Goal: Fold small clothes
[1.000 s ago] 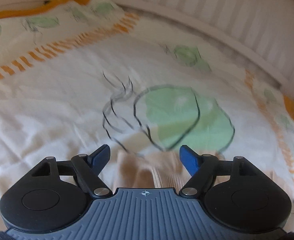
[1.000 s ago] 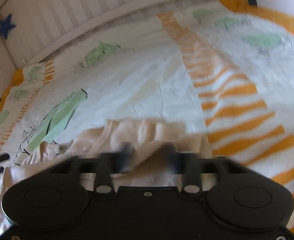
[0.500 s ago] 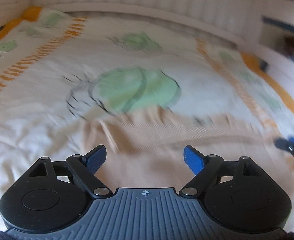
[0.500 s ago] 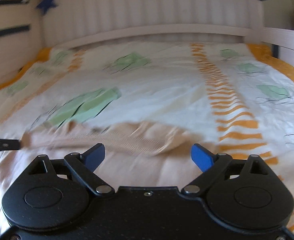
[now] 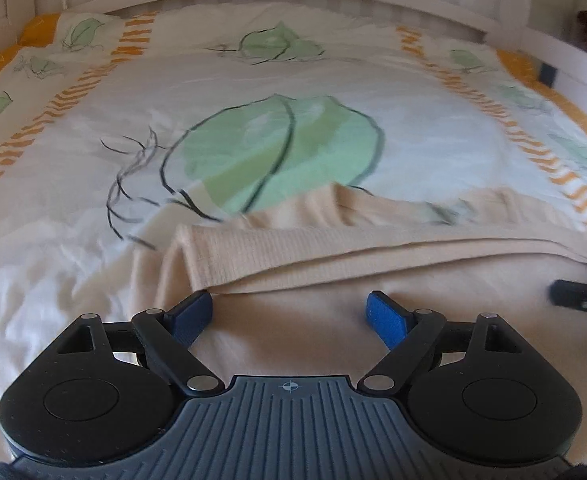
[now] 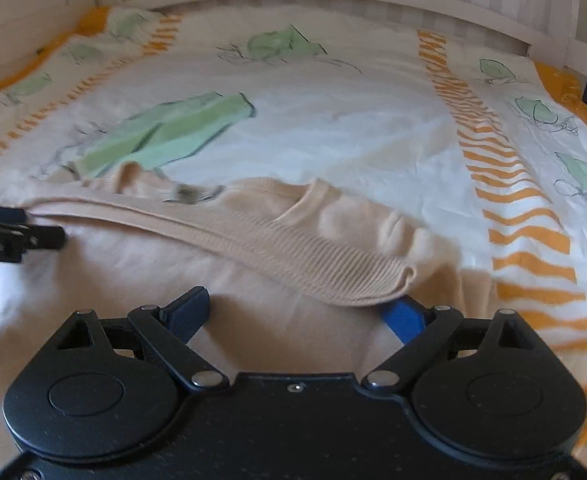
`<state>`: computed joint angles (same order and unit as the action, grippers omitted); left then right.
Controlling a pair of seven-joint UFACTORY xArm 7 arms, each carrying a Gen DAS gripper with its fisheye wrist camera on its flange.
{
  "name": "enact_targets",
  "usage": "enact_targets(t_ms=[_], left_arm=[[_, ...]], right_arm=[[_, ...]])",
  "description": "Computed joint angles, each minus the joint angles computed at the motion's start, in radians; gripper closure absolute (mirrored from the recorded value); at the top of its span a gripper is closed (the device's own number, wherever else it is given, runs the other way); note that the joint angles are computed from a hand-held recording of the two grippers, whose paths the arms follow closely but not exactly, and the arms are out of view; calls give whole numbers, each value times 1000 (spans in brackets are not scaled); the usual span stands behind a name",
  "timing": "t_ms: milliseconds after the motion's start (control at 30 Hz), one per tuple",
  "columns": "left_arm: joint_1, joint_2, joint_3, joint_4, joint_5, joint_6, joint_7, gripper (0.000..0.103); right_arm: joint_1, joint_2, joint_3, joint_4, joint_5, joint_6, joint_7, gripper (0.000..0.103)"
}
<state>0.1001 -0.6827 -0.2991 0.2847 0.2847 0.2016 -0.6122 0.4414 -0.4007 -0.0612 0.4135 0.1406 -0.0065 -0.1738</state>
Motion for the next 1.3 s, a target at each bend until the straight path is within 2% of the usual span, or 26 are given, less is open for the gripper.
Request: enact_targets(t_ms=[33, 133, 200, 233, 300, 333, 400, 533, 600, 733, 833, 933, 1067, 1133, 1200, 1300], left_arm=[[29, 20, -14, 12, 15, -11, -2, 19], [81, 83, -22, 46, 39, -42, -2, 16], [94, 118, -19, 61, 41, -58, -5, 8], [117, 125, -37, 63, 50, -66, -19, 8], [142, 146, -51, 65, 62, -85, -36, 6], [154, 147, -63, 60, 65, -99, -52, 5], [209, 148, -111, 46, 76, -140, -95, 0], [334, 129, -234, 13, 82, -238, -146, 0], [360, 120, -264, -3, 60, -274, -143, 0], [320, 149, -209, -21, 3, -321, -99, 0], [342, 147, -244, -18, -31, -322, -75, 0], [348, 149, -260, -18, -66, -322, -48, 0], [350, 148, -271, -17, -98, -317, -21, 0], [343, 148, -265, -15, -107, -309, -11, 0], [303, 150, -222, -7, -111, -286, 7, 0], [222, 120, -143, 8, -130, -206, 3, 2]], right_arm=[[-9, 27, 5, 19, -2, -4, 4, 9], [41, 89, -56, 70, 40, -6, -8, 6], [85, 125, -100, 91, 84, -23, -24, 3], [127, 138, -140, 94, 111, -44, -45, 2], [275, 154, -278, 77, 157, -123, -78, 1], [347, 157, -350, 61, 143, -173, -73, 1], [425, 165, -431, 31, 91, -262, -42, 1], [462, 165, -492, 21, 3, -288, 30, 1], [494, 165, -543, 21, -51, -296, 72, 1], [476, 181, -538, 16, -104, -326, 121, 1], [431, 197, -495, 12, -122, -344, 144, 1], [431, 208, -516, 11, -192, -362, 207, 0], [374, 223, -465, 13, -220, -369, 239, 0], [366, 226, -473, 13, -265, -375, 277, 0], [367, 229, -494, 14, -323, -381, 327, 0], [336, 234, -474, 16, -359, -383, 360, 0]])
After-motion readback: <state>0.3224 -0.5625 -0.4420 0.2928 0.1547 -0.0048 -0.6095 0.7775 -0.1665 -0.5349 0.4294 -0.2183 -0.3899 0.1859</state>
